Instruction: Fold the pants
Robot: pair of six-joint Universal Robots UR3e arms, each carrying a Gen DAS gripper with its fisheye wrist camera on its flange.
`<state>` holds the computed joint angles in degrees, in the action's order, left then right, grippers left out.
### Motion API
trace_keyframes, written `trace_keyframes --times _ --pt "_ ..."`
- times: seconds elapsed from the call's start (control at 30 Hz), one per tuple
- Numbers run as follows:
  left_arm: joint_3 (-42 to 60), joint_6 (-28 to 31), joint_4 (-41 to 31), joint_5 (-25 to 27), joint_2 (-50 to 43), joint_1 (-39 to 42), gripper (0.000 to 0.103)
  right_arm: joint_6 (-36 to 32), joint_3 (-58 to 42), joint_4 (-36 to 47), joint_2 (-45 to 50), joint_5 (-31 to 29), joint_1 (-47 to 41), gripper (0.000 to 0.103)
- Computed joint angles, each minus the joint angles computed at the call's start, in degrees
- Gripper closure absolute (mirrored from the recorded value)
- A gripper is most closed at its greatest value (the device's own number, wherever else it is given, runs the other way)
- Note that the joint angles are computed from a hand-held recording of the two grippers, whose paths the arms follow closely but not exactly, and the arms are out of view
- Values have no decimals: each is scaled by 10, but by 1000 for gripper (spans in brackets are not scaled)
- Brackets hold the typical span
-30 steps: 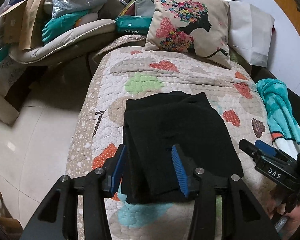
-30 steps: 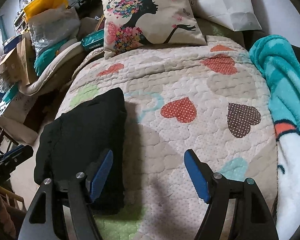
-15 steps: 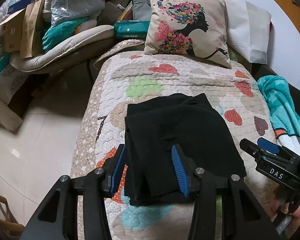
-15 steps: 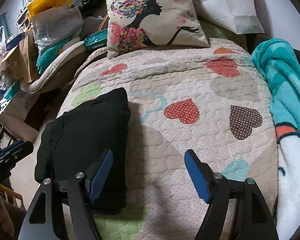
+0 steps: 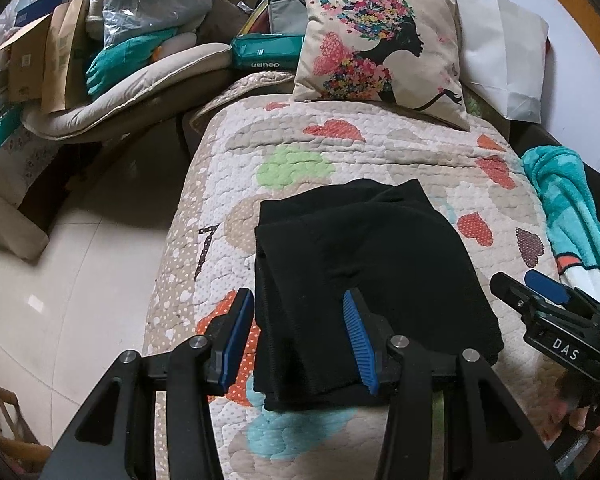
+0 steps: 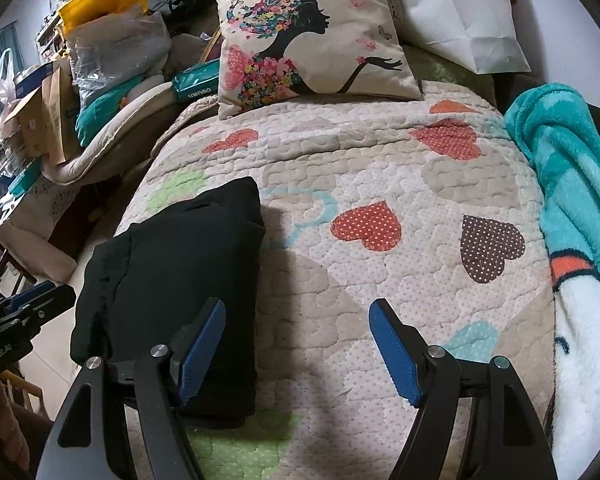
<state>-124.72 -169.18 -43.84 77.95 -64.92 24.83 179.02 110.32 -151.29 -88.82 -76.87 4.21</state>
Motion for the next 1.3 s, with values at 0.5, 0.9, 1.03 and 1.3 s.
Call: trace_keyframes --times 0.5,0.9,1.03,1.3 --pt "-13 17 -21 -86 76 62 57 -1 -8 -9 0 -21 33 23" --pt "-20 14 -1 -87 93 60 57 3 -7 -9 2 -21 36 22" --pt "-18 15 -4 -86 91 59 57 4 -6 -8 3 -20 35 22" --pt "-18 19 -7 -81 83 58 57 4 -4 -8 2 -20 35 22"
